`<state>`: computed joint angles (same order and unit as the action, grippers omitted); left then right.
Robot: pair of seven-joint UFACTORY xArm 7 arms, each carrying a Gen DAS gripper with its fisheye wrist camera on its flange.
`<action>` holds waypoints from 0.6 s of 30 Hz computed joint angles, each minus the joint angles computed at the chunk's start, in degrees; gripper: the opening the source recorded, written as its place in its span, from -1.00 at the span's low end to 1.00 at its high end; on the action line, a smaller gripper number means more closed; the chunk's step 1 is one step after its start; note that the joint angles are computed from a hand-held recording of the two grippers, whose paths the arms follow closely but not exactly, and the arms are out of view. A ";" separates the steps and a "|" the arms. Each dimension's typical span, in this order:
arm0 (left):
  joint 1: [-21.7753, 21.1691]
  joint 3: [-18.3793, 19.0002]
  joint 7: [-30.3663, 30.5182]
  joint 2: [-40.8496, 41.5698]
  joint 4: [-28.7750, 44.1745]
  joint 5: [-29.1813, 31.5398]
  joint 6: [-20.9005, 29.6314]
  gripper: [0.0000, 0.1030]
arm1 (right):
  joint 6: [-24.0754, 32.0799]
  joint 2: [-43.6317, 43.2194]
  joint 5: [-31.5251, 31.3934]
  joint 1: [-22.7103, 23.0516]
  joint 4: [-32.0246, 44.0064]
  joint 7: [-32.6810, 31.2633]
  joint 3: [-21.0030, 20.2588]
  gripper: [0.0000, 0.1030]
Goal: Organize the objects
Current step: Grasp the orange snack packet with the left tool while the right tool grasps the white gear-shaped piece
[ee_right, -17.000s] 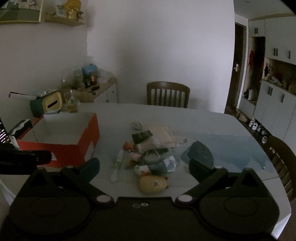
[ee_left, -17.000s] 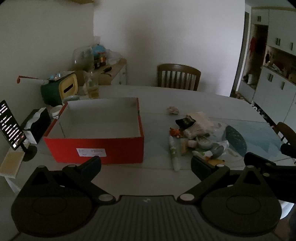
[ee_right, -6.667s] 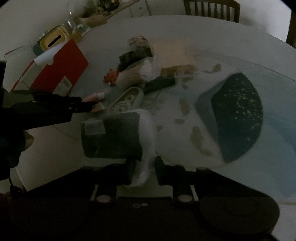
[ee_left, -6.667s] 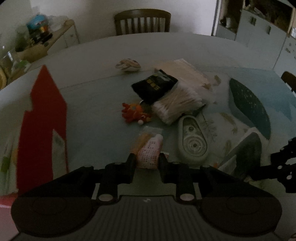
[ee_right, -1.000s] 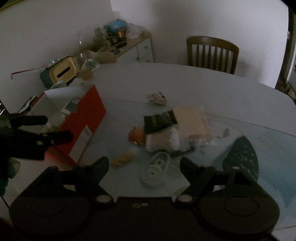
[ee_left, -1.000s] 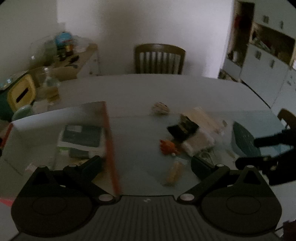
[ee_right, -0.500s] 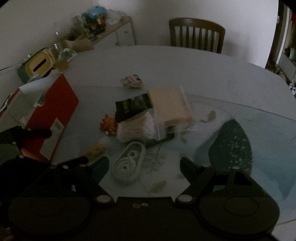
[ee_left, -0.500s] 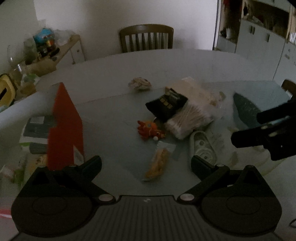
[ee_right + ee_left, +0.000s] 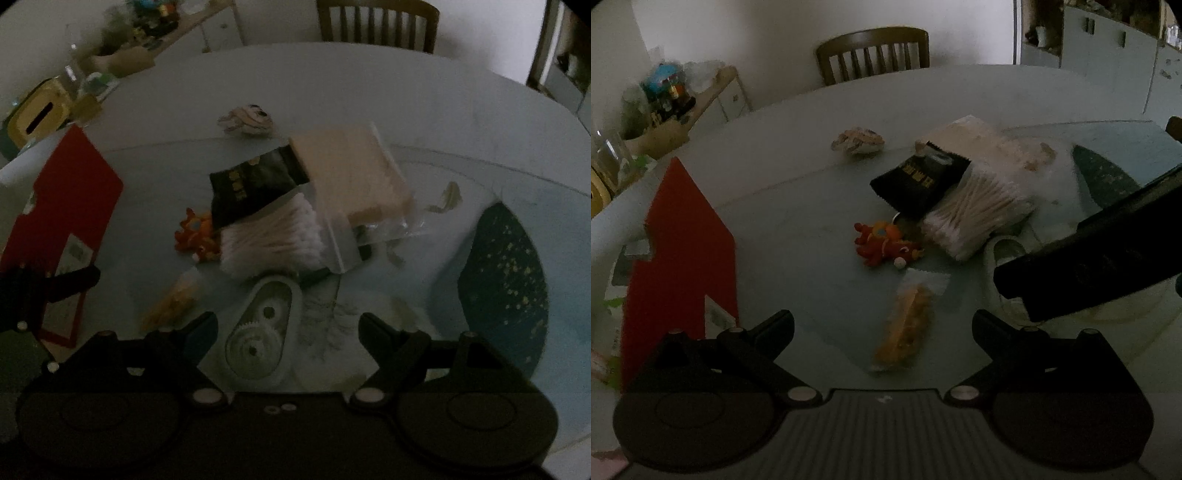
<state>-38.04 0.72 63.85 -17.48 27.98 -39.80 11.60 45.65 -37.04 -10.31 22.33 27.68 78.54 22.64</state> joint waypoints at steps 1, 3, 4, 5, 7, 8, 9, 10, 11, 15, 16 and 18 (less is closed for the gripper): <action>0.58 -0.50 -0.86 0.61 0.30 0.70 0.05 1.00 | -0.56 0.73 0.30 -0.16 0.02 0.08 -0.32 0.59; 1.54 -1.08 -2.22 1.67 0.92 1.63 0.63 1.00 | -0.47 2.19 0.81 -0.38 0.43 0.13 -0.73 0.58; 2.15 -1.38 -2.92 2.19 1.33 2.17 1.19 0.99 | -0.40 3.06 0.86 -0.56 0.67 0.30 -0.77 0.58; 2.79 -1.78 -3.67 2.69 1.65 2.66 1.60 0.98 | -0.28 3.67 0.85 -0.70 0.80 0.59 -0.78 0.58; 3.66 -2.36 -4.53 3.44 2.15 3.09 1.87 0.98 | -0.73 4.32 0.82 -0.82 0.78 1.43 -0.86 0.58; 3.71 -2.23 -4.23 3.68 2.51 2.57 2.29 0.98 | -0.33 4.89 0.21 -1.00 1.27 1.62 -0.53 0.57; 3.98 -2.47 -4.24 3.82 2.68 2.43 2.39 0.98 | 0.01 5.54 -0.29 -0.99 1.76 1.48 -0.42 0.57; 4.17 -2.70 -4.15 3.94 2.79 2.26 2.35 0.97 | 0.22 6.26 -0.68 -0.81 2.24 1.19 -0.35 0.57; 4.12 -2.62 -3.57 4.02 2.96 1.70 2.63 0.95 | 0.56 6.79 -1.17 -0.69 2.63 0.99 -0.27 0.57; 3.98 -2.54 -0.72 4.18 3.43 -0.71 3.42 0.86 | 1.20 7.16 -1.56 -0.11 3.06 1.04 -0.74 0.49; 3.98 -2.45 0.07 4.15 3.64 -1.47 4.07 0.77 | 1.48 7.08 -1.59 0.07 3.11 0.84 -0.90 0.45; 4.19 -2.55 1.53 3.91 4.02 -2.82 5.57 0.61 | 2.91 6.91 -1.83 0.24 3.51 0.69 -0.79 0.22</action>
<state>-33.85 -1.82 65.38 -13.57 32.00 -42.62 17.17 48.56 -30.13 -12.15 22.57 31.19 79.24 21.85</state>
